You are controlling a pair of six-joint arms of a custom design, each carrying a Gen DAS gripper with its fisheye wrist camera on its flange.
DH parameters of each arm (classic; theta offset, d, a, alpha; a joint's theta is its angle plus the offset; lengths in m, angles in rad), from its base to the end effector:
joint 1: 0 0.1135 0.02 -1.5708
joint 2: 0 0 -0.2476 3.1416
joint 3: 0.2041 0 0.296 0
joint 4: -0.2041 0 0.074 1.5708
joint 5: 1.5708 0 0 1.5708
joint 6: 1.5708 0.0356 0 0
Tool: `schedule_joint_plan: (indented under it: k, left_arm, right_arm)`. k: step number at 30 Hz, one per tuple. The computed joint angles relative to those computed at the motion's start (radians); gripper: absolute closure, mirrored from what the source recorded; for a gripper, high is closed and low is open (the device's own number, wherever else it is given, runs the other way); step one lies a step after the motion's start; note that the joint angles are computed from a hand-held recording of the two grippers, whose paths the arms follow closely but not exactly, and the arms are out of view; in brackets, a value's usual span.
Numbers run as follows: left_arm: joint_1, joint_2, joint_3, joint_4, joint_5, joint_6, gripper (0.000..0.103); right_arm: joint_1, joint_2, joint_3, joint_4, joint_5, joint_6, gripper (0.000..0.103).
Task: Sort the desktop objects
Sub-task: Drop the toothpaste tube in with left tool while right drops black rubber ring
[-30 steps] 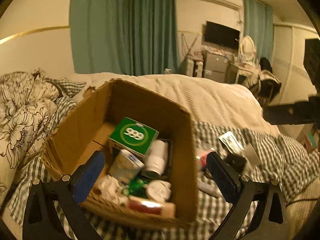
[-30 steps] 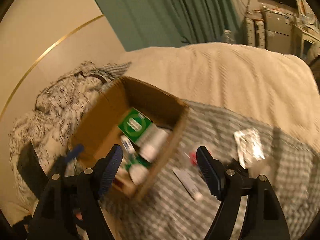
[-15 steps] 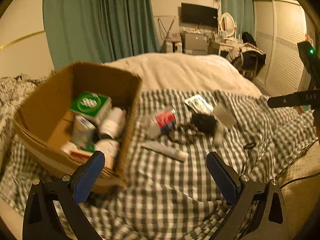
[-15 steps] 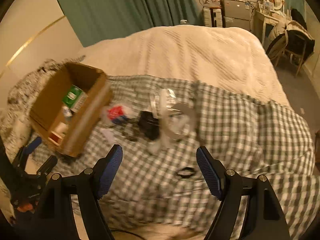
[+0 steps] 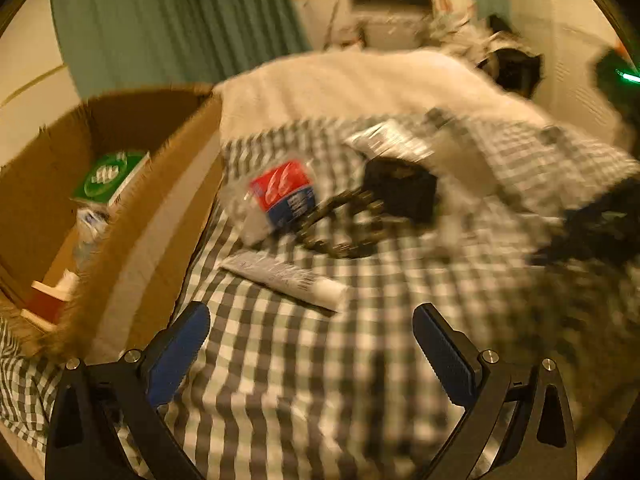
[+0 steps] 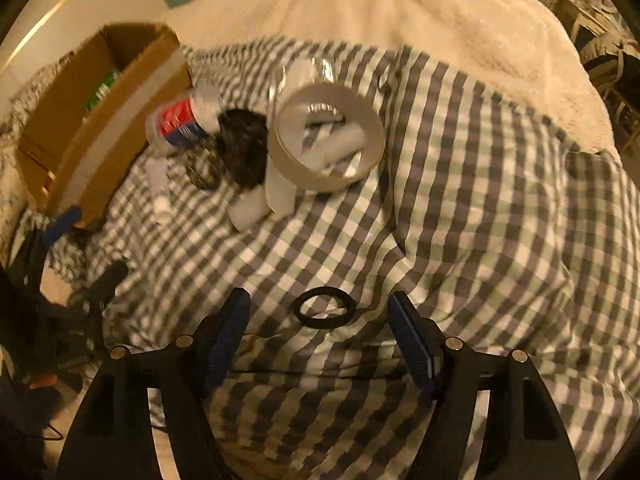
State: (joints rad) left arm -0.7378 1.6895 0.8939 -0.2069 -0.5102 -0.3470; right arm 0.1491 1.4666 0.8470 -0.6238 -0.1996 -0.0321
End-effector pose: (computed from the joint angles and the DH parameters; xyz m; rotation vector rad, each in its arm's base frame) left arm 0.2718 -0.2236 0.1058 0.2864 2.3873 0.1740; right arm 0.2957 0.0516 0.1372 -0.3006 2.7951 0.3081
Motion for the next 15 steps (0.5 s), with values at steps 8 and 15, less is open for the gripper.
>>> schedule_joint_plan:
  k: [8,15]
  left_arm:
    - [0.184,0.207,0.187,-0.072,0.157,-0.239,0.023]
    - [0.188,0.125,0.119,-0.076,0.167,-0.240,0.078]
  right_arm:
    - [0.067,0.107,0.017,0.019,0.113,-0.021,0.058]
    - [0.079,0.024,-0.018,-0.019,0.139,-0.022,0.084]
